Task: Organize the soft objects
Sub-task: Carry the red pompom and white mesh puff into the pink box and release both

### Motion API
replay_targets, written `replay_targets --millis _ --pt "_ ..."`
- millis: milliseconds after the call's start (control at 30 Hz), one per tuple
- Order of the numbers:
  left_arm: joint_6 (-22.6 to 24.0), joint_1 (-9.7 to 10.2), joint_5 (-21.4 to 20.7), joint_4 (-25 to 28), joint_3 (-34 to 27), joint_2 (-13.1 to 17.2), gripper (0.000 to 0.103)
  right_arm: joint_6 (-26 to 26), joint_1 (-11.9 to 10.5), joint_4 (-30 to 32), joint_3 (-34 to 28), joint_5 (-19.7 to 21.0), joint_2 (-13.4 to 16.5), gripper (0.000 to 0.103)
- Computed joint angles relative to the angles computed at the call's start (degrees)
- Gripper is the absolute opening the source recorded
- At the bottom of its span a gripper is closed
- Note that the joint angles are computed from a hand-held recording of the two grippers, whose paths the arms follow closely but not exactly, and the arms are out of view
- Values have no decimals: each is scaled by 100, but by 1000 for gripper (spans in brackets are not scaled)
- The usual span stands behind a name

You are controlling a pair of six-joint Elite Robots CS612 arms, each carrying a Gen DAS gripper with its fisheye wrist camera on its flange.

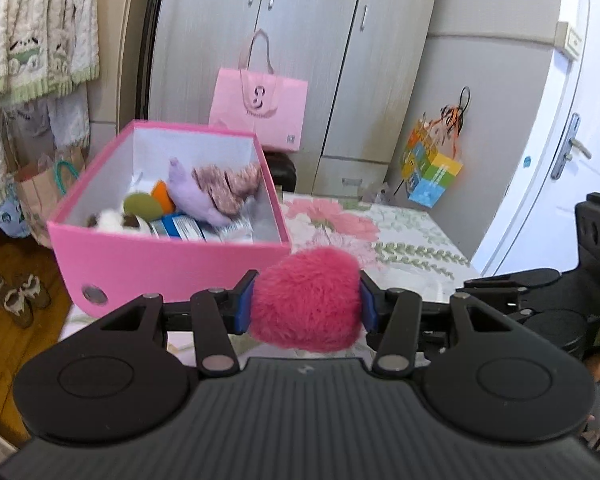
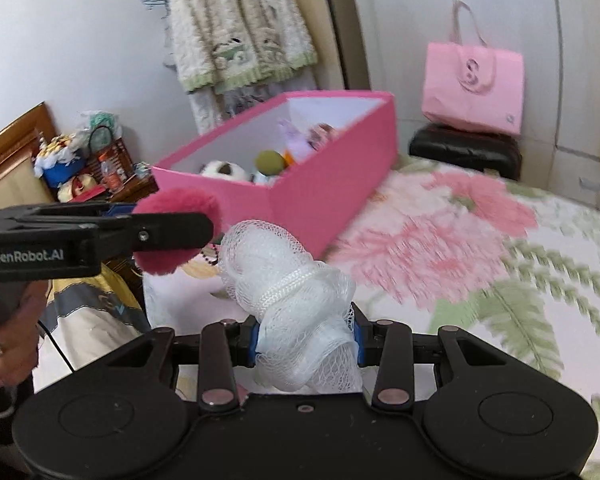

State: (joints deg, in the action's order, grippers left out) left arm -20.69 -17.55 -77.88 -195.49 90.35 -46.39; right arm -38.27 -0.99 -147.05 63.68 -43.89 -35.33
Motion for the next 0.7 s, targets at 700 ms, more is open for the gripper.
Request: replay_targets --millis 700 --pt "-391 484 368 -327 -979 415 49 478 523 -569 -1810 274 875 45"
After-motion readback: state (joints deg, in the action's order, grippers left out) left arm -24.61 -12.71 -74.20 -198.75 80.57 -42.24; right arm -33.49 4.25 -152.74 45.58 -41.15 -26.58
